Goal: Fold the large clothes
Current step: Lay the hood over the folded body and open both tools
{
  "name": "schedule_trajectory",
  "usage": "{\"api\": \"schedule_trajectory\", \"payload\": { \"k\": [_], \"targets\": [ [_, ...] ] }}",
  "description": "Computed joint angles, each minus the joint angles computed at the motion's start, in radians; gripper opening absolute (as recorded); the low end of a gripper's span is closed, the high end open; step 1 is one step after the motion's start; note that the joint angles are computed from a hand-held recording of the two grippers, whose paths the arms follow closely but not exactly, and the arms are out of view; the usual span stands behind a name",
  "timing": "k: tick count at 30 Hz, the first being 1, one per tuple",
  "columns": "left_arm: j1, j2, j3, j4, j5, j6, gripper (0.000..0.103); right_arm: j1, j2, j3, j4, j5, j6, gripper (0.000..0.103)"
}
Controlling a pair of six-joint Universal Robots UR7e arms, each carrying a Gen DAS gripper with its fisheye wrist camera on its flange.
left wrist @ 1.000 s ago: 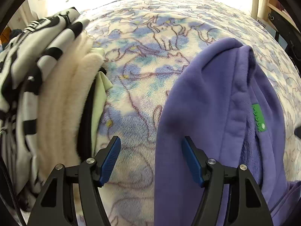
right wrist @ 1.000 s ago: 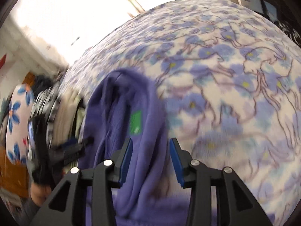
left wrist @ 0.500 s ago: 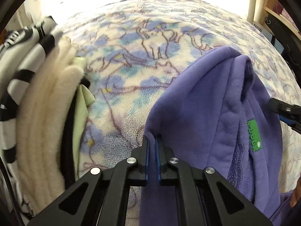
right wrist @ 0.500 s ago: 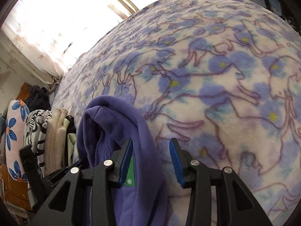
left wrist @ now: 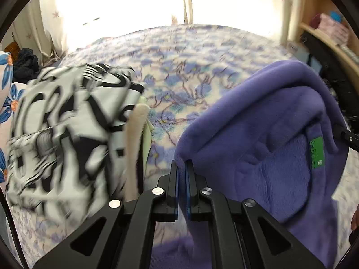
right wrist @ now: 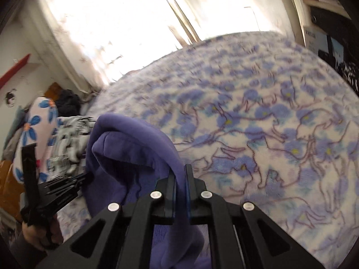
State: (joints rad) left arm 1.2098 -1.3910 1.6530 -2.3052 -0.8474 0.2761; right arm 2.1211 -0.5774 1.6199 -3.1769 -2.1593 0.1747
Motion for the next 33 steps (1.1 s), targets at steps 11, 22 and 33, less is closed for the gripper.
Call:
{"api": "schedule_trajectory", "payload": {
  "k": [11, 22, 33],
  "targets": [
    [-0.061, -0.501, 0.229, 0.378, -0.175, -0.078, 0.003, 0.270, -0.133, 0.295, -0.056, -0.122, -0.006, 0.009],
    [0.029, -0.822, 0.385, 0.697, -0.152, -0.077, 0.004, 0.396, -0.159, 0.480, 0.362, -0.175, 0.413, 0.010],
    [0.107, -0.842, 0.372, 0.654, -0.399, -0.107, 0.041, 0.456, -0.154, 0.545, 0.196, -0.027, 0.580, 0.049]
  ]
}}
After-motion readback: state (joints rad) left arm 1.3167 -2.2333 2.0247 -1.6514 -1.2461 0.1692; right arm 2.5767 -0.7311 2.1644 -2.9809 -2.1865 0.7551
